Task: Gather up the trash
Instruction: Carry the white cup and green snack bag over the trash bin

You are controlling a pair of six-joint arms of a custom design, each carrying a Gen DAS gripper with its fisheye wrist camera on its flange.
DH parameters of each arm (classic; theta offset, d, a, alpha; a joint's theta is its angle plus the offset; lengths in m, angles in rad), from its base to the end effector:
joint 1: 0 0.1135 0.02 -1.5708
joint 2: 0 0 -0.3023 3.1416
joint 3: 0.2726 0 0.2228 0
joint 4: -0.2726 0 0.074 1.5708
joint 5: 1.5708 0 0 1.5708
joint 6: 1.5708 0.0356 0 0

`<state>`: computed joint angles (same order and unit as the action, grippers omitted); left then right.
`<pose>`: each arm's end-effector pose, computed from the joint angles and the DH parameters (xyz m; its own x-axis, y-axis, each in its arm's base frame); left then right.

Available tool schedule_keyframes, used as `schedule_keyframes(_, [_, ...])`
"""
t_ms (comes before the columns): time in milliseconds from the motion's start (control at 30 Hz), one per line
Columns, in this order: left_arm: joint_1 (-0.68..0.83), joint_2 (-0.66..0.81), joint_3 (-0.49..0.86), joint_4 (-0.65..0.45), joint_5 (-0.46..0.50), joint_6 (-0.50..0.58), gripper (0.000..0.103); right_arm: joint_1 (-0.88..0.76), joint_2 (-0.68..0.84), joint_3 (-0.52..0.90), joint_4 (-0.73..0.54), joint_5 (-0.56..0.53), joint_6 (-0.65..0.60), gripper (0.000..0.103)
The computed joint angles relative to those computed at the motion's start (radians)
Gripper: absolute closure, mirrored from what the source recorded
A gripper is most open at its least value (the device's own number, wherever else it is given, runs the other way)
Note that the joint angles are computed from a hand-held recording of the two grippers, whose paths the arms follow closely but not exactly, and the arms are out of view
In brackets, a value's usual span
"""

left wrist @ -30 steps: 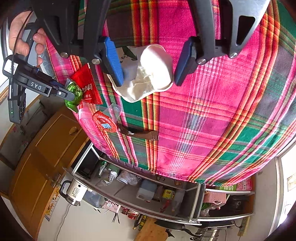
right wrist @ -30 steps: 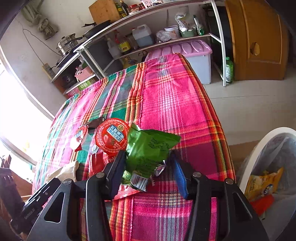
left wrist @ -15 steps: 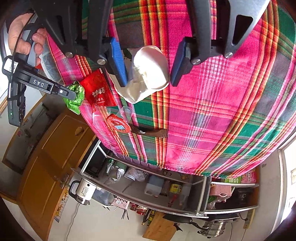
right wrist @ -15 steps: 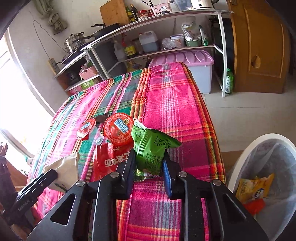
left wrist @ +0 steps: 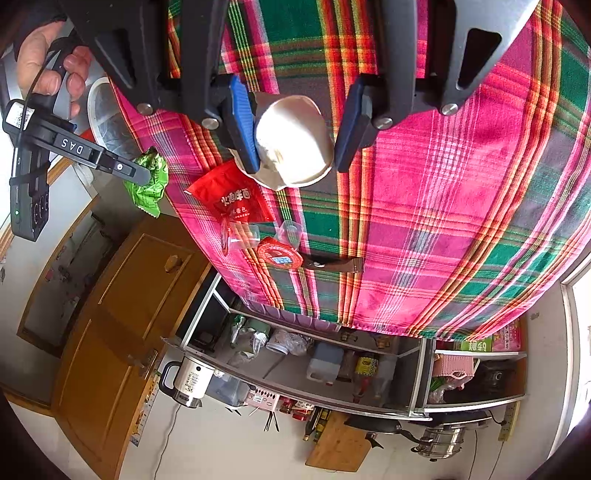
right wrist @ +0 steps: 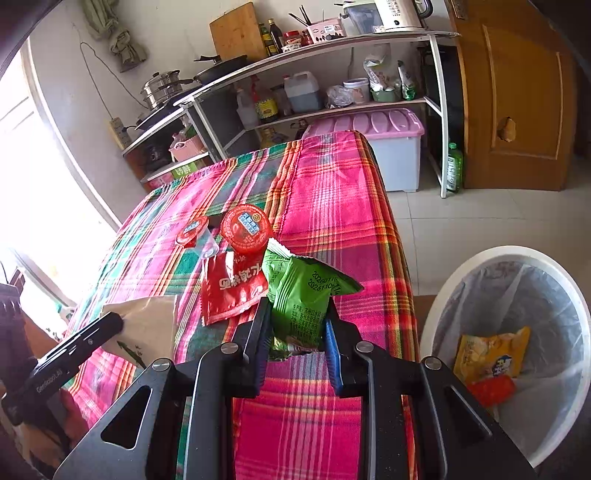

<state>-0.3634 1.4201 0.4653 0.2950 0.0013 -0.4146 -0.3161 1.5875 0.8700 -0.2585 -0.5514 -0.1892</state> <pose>0.2188 -0.0833 0.2047 -0.6680 -0.1769 -0.7229 0.0954 0.9429 -0.3190 0.2763 -0.0708 0.2335 -0.7705 0.0835 -0.6319 -0.1620 0.9332 0.3208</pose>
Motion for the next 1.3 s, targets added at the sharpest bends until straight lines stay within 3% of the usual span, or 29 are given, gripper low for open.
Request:
schedule_keyframes(467, [-0.19,0.029,0.069,-0.027,-0.081,-0.051,0.06,-0.161,-0.049,-0.031,-0.074,-0.075,-0.114,0.076])
schedule_keyframes(967, [-0.411,0.216,0.306,-0.073,-0.156,-0.018,0.06,-0.425,0.006,0.024,-0.155,-0.132,-0.251,0.076])
schedule_keyframes(1300, [-0.478,0.348,0.46,-0.107,-0.139,-0.003,0.06,-0.552,0.076,0.086,-0.191,-0.146,-0.298,0.076])
